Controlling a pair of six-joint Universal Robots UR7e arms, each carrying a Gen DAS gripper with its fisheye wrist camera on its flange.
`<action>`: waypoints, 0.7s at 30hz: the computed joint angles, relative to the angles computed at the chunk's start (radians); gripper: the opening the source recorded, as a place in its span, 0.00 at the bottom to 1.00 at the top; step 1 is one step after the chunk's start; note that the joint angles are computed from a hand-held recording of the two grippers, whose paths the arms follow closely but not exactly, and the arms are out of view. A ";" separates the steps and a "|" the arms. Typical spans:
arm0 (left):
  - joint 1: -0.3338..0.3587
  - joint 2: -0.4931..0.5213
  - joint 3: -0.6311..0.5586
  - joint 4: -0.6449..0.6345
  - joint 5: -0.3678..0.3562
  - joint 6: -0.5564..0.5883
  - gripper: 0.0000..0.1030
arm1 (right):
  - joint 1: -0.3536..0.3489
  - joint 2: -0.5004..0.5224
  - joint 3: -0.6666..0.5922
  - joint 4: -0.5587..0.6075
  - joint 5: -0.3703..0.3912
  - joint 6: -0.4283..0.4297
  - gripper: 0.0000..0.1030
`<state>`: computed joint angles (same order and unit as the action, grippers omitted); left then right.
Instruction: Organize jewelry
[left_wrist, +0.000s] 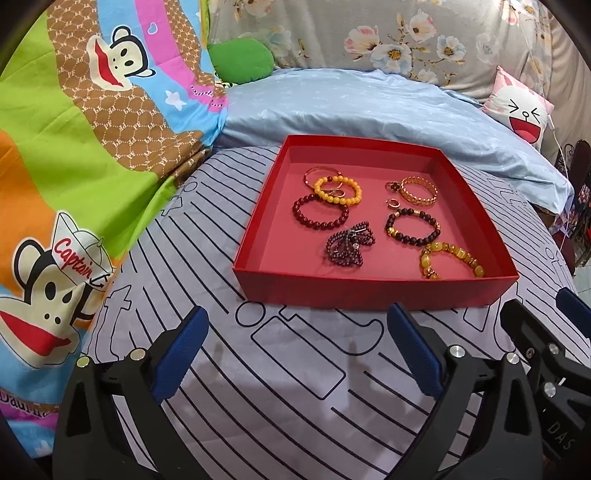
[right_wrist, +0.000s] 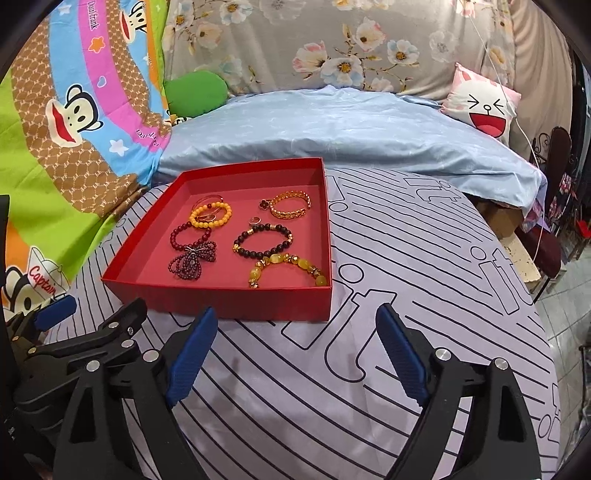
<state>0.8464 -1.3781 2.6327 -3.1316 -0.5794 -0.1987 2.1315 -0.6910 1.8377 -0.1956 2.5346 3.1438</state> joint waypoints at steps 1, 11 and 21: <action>0.001 -0.001 0.001 0.001 -0.001 -0.001 0.91 | 0.000 0.000 0.001 0.003 -0.001 0.003 0.82; 0.000 -0.001 0.005 -0.003 -0.004 0.000 0.91 | -0.010 -0.001 0.001 0.031 -0.013 0.053 0.84; 0.006 0.010 0.007 -0.020 -0.002 0.000 0.91 | -0.032 -0.016 0.023 0.020 -0.070 0.079 0.94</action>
<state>0.8522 -1.3683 2.6396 -3.1518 -0.5814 -0.1991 2.0997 -0.7065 1.8612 -0.1756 2.4649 3.2232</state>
